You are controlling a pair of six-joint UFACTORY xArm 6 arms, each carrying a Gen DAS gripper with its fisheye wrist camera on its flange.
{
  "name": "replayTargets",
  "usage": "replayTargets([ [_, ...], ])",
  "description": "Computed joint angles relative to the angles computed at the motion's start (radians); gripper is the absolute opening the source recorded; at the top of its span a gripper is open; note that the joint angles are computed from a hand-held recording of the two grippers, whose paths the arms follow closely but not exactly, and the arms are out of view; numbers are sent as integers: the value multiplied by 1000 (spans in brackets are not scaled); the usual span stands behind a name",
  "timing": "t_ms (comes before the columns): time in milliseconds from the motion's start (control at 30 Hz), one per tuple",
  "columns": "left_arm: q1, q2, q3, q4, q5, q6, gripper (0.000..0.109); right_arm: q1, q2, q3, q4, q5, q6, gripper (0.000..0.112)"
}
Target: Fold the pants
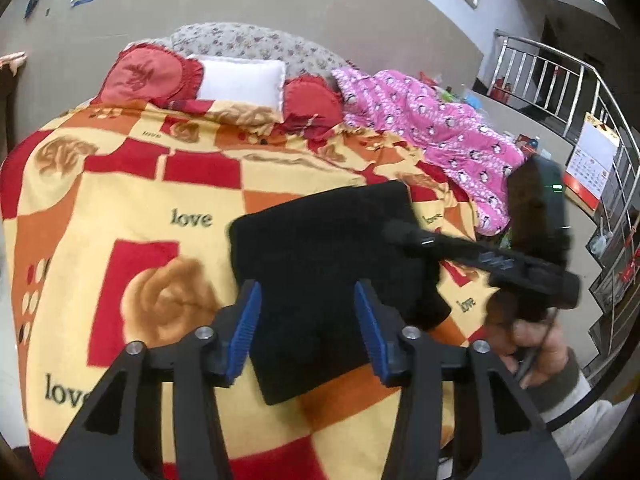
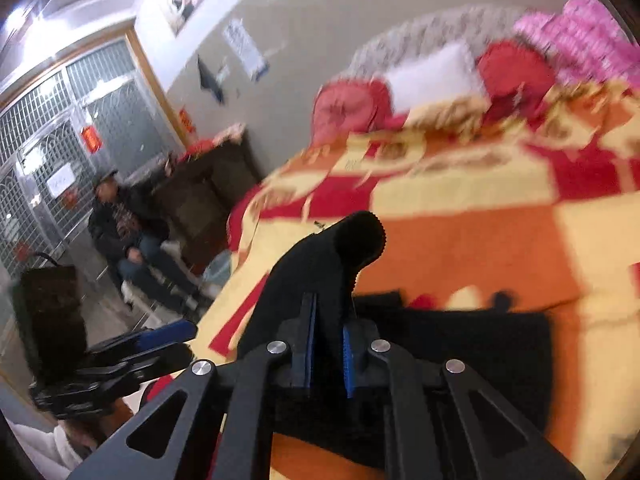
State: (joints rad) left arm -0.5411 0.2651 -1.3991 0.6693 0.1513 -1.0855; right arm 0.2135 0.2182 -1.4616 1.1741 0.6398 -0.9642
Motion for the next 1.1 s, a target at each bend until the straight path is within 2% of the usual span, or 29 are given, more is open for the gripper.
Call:
replayTargets([
  [67, -8, 43, -53, -2, -3, 11, 57, -35, -44, 48, -3, -46, 2, 10],
  [133, -20, 98, -116, -57, 5, 71, 58, -59, -42, 64, -61, -82, 64, 10],
  [233, -49, 219, -255, -205, 105, 227, 59, -74, 5, 62, -241, -137, 241, 10],
  [267, -54, 247, -286, -247, 133, 267, 59, -78, 33, 44, -269, -127, 271, 10],
  [367, -62, 310, -356, -369, 203, 351, 59, -89, 84, 2, -309, -93, 315, 15],
  [400, -62, 307, -355, -406, 211, 374, 59, -88, 76, 4, -319, -98, 320, 19],
  [433, -61, 296, -350, -444, 217, 400, 59, -81, 53, 24, -364, -142, 344, 24],
  [533, -57, 261, -332, -381, 212, 363, 60, -59, 2, 67, -383, -250, 309, 25],
  [600, -53, 272, -374, -252, 230, 281, 69, -60, 0, 38, -303, -197, 222, 25],
  [667, -54, 321, -460, -215, 276, 279, 70, -58, 32, -14, -270, -134, 186, 24],
  [733, -56, 406, -589, -260, 341, 343, 70, -42, 75, -60, -315, -114, 211, 21],
  [800, -57, 499, -728, -318, 428, 393, 70, -19, 147, -121, -468, -140, 322, 21],
  [867, -58, 568, -828, -310, 502, 388, 71, -17, 218, -190, -571, -112, 417, 20],
  [967, -62, 545, -778, -259, 473, 355, 74, -33, 227, -196, -512, -85, 389, 18],
  [1033, -61, 489, -695, -295, 438, 373, 74, -46, 154, -125, -457, -84, 330, 25],
  [1100, -60, 404, -563, -326, 356, 374, 74, -46, 82, -50, -417, -108, 260, 25],
])
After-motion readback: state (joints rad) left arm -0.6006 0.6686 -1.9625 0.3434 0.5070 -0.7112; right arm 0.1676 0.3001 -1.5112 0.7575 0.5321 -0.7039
